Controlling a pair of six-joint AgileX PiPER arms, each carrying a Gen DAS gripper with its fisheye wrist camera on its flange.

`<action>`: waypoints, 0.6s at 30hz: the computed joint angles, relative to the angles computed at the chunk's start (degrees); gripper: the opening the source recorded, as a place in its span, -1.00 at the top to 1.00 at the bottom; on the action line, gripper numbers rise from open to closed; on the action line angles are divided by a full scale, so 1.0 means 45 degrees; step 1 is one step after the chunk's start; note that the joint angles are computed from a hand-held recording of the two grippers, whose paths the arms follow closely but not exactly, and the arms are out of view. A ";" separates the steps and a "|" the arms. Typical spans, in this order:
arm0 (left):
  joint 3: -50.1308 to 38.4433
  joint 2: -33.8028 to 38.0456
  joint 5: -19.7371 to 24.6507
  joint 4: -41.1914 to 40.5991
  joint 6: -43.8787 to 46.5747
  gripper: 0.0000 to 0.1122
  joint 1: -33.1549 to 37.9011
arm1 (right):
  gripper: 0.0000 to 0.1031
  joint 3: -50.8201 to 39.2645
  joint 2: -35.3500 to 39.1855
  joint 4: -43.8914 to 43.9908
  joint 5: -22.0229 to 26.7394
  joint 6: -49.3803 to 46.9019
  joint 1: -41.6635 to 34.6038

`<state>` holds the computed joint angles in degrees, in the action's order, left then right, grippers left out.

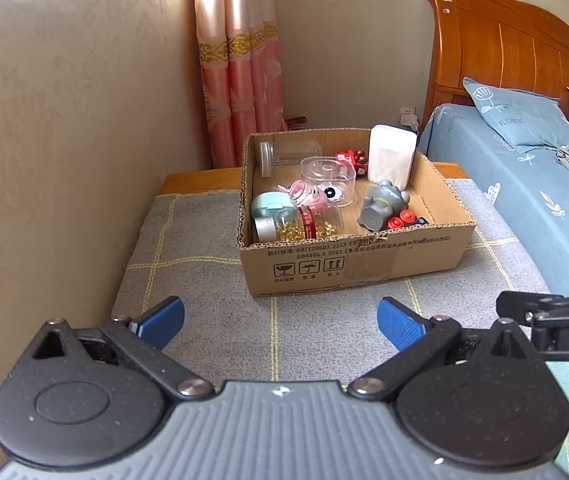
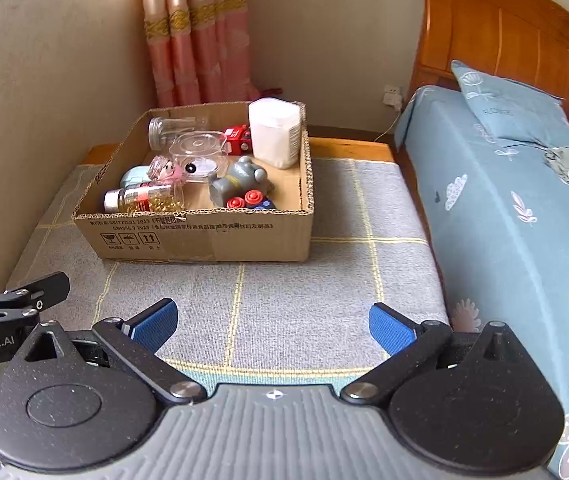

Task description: Organize rigid objects

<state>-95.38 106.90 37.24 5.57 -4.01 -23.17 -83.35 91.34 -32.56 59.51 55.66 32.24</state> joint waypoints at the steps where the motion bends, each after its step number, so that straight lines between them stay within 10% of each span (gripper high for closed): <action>1: -0.0049 -0.0048 0.0077 0.0067 -0.0046 -0.82 -0.0034 | -1.00 0.0031 -0.0096 -0.0156 0.0062 0.0158 0.0099; 18: -0.0444 -0.0199 0.0562 0.1385 -0.1361 -0.82 -0.0496 | -1.00 0.0183 -0.0464 -0.0882 -0.0076 0.0811 0.0472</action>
